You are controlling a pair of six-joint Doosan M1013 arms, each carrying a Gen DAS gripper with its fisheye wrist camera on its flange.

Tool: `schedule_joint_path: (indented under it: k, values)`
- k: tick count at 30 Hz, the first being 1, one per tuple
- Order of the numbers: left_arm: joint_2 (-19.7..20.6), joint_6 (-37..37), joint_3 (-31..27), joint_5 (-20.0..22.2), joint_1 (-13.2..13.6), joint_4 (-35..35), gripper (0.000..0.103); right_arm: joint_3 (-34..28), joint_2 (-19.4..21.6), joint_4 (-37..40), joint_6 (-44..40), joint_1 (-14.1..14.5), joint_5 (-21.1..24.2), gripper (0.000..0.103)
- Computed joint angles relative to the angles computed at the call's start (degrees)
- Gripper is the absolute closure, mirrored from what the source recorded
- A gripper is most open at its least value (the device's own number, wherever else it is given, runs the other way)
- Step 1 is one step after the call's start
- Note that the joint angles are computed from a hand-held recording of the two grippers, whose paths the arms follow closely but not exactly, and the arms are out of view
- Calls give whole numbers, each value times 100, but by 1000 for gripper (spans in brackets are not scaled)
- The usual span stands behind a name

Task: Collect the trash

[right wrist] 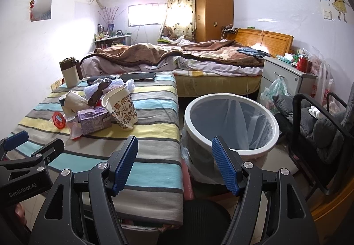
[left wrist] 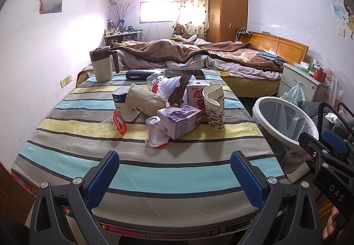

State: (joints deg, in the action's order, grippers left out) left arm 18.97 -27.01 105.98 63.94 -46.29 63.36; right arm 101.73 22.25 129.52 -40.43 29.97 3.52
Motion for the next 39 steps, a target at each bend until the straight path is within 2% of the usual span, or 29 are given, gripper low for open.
schedule_joint_path:
  k: [15,39]
  values:
    - [-14,-21,24,-7,-4,0,1,15,-12,392,-405,26,-6,32]
    - [-23,-30,40,-16,-1,0,1,18,-11,426,-439,25,0,32]
